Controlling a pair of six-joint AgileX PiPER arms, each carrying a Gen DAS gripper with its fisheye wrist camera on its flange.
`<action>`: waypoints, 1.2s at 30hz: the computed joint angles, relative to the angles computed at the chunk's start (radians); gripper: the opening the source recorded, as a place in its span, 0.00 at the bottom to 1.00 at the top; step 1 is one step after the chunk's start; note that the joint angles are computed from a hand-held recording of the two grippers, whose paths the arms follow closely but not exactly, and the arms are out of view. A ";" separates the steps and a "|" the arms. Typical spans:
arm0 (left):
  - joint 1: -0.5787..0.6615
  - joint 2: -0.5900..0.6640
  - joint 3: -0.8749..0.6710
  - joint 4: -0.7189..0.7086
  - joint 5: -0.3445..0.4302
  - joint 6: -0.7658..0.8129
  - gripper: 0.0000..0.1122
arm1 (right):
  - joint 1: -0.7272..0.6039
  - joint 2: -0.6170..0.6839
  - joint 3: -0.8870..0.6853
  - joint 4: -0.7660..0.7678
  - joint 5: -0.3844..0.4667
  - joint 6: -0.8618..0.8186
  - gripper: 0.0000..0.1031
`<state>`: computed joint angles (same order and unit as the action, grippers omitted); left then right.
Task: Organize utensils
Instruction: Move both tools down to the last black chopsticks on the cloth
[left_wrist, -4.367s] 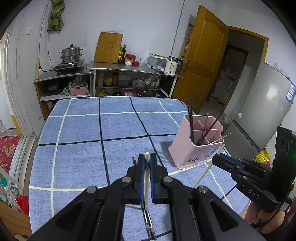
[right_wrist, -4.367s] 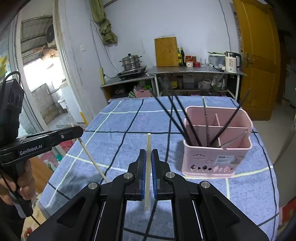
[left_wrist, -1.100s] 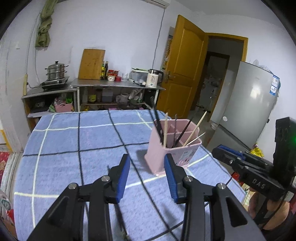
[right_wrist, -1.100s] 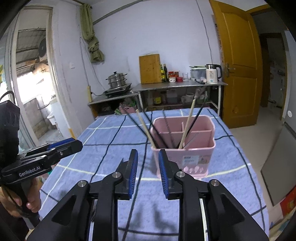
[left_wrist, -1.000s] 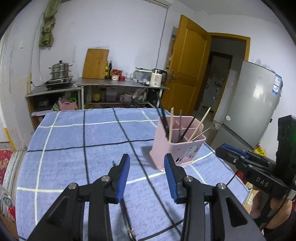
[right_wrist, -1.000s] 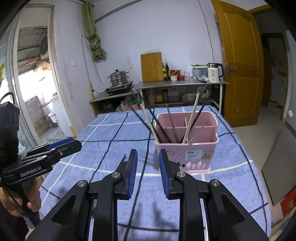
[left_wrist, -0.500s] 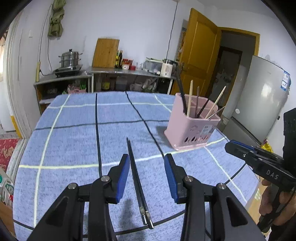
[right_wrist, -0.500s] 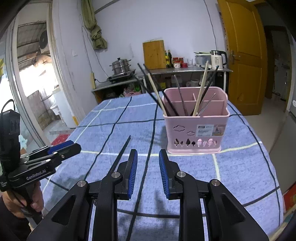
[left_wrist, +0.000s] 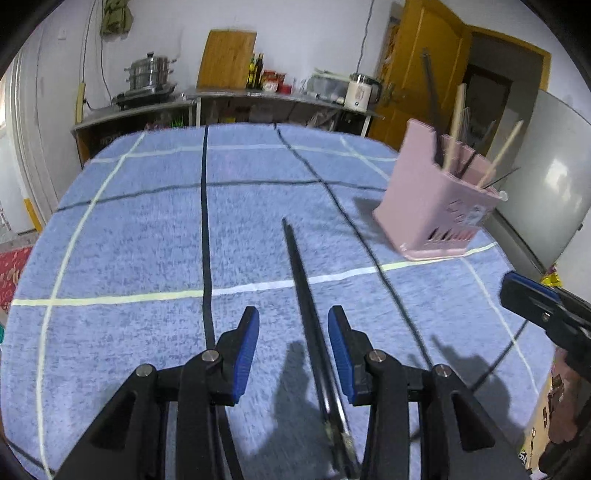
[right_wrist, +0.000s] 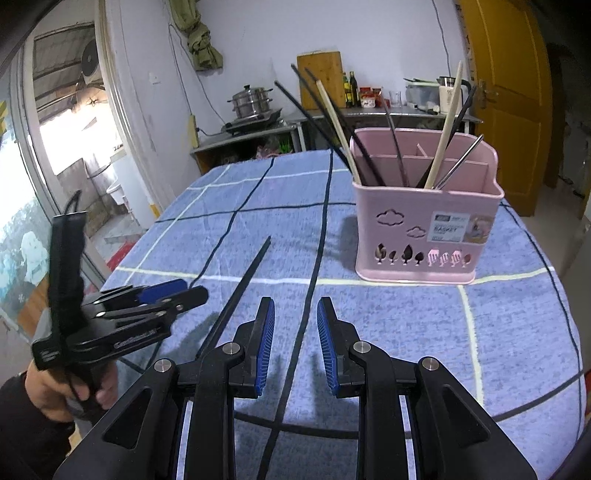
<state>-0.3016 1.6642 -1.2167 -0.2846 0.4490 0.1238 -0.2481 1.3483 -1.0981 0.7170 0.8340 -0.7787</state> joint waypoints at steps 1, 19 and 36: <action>-0.001 0.020 -0.012 0.004 0.000 -0.002 0.36 | 0.004 0.010 -0.004 -0.003 -0.003 0.004 0.24; -0.067 0.160 -0.157 0.344 0.069 -0.293 0.37 | 0.021 0.064 -0.020 -0.011 -0.020 0.022 0.24; 0.111 0.015 0.029 0.104 0.050 -0.109 0.07 | 0.159 0.147 -0.062 -0.033 -0.046 0.091 0.24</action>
